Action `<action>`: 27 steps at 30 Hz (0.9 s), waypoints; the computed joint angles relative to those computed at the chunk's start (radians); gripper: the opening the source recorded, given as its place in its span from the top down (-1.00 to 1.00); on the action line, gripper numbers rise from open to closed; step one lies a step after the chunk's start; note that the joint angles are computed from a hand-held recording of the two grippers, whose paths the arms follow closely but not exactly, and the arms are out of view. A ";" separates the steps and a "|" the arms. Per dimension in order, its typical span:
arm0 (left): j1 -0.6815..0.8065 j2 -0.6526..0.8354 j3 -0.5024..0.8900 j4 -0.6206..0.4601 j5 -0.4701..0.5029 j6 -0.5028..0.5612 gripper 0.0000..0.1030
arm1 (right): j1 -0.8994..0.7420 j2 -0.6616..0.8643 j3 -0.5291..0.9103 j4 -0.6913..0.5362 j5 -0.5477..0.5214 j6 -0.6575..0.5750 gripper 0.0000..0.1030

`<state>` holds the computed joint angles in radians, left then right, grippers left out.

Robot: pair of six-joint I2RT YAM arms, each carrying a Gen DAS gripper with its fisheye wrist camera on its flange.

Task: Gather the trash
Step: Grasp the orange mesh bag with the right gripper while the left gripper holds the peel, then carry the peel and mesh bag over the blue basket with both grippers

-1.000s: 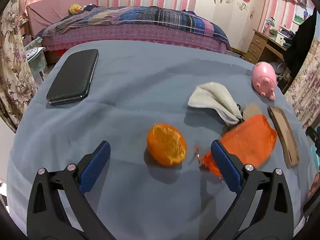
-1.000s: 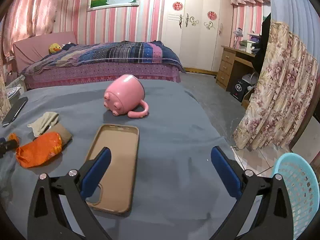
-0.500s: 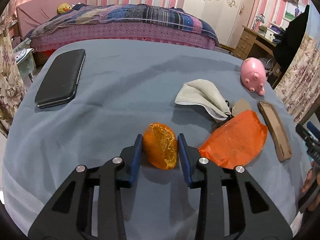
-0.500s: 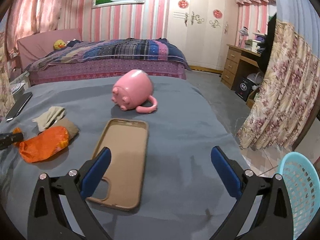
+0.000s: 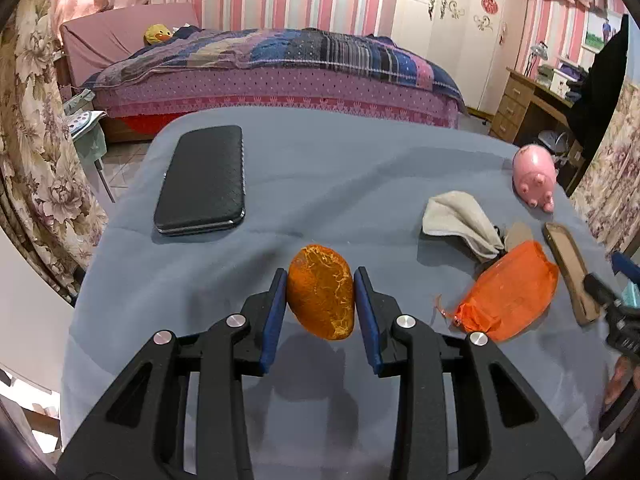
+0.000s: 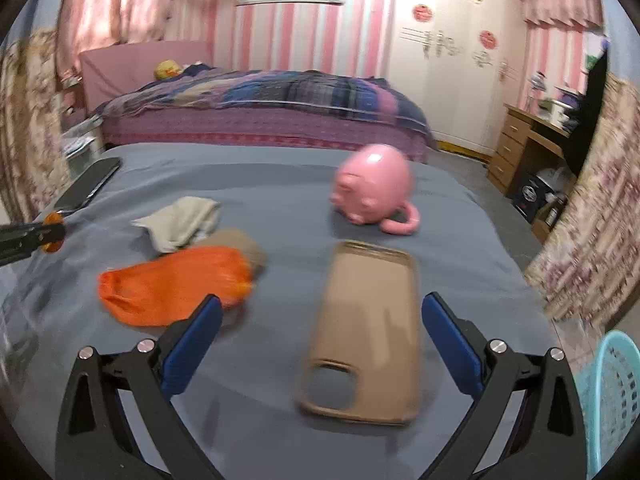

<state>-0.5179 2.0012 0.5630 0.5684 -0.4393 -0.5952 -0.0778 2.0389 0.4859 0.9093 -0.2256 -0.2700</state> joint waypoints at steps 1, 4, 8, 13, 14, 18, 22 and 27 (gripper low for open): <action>0.002 -0.006 -0.009 0.007 0.002 -0.002 0.36 | 0.031 0.001 0.003 -0.010 0.020 0.003 -0.90; 0.001 -0.011 -0.021 0.016 0.006 -0.013 0.37 | 0.096 0.016 0.049 -0.094 0.035 0.022 -0.89; -0.015 0.000 -0.018 0.020 -0.002 -0.011 0.36 | 0.175 0.059 0.097 -0.146 0.095 0.021 -0.67; -0.026 0.003 -0.020 0.032 -0.001 -0.014 0.36 | 0.207 0.077 0.139 -0.231 0.076 -0.010 0.28; -0.027 0.001 -0.022 0.037 0.001 -0.018 0.36 | 0.209 0.068 0.132 -0.235 0.065 -0.022 0.62; -0.039 -0.017 -0.032 0.033 -0.005 -0.032 0.36 | 0.199 0.033 0.081 -0.192 0.034 -0.051 0.94; -0.058 -0.057 -0.043 0.011 -0.023 -0.040 0.36 | 0.159 -0.032 0.031 -0.161 0.007 -0.061 0.97; -0.099 -0.123 -0.044 -0.047 -0.060 -0.055 0.36 | 0.083 -0.155 -0.021 -0.191 -0.036 -0.082 0.97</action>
